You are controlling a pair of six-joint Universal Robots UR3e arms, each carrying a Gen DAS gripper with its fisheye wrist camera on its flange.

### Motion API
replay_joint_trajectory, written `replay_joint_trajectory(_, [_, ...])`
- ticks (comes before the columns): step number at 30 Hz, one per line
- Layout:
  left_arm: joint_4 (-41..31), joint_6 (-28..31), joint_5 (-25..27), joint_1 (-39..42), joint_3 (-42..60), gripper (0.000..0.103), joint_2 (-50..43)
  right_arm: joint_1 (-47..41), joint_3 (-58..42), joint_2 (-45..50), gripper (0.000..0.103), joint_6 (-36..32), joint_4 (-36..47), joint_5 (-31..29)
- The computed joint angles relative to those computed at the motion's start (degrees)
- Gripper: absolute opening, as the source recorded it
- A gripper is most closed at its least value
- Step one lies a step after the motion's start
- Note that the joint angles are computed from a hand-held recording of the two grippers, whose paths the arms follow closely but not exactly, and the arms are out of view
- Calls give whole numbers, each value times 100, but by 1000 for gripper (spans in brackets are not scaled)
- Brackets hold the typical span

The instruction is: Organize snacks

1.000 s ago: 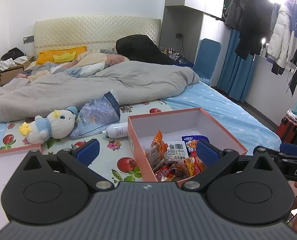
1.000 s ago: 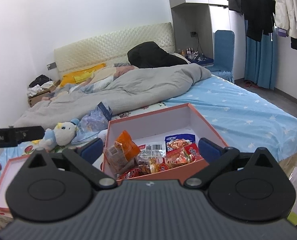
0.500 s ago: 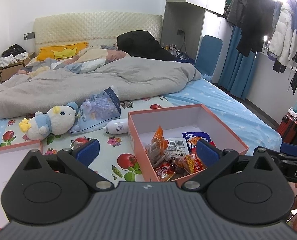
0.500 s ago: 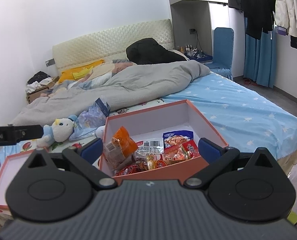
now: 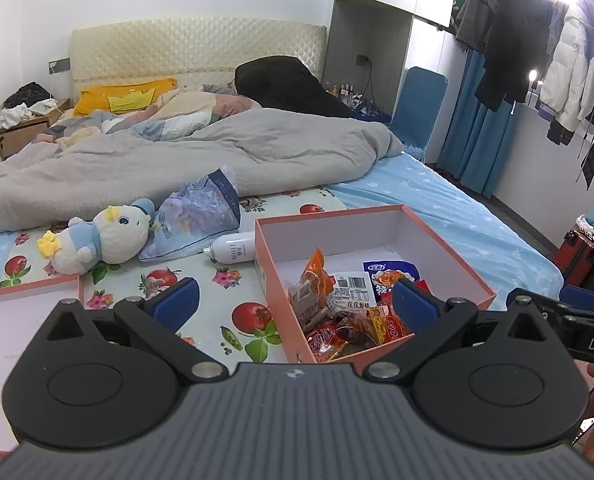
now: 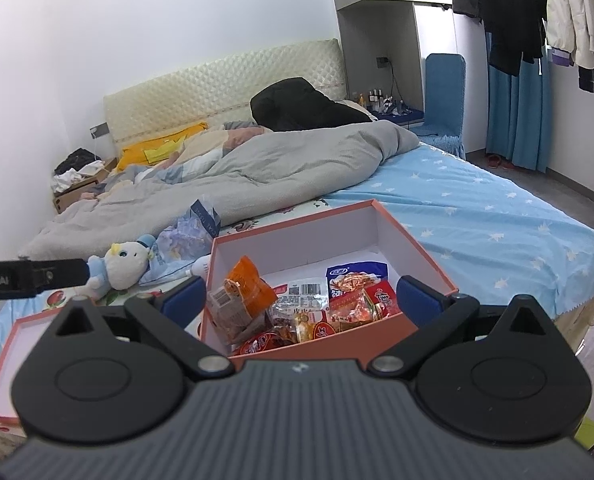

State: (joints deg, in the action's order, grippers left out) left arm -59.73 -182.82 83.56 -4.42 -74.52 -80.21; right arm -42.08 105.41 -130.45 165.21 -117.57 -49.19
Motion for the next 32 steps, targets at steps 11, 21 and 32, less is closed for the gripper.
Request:
replay_joint_trajectory(11, [-17,41,-35,31,-4,103,54,-34,-35,8,103,-38,68,69])
replay_joint_trajectory(21, [-49,2,-29,47,-48,103,95,-102,-57,-31,103,-114,194,124])
replay_joint_trajectory(32, [-65,-24,-82,58,-117,103,107,-120,-67,-5,103,-131,225,157])
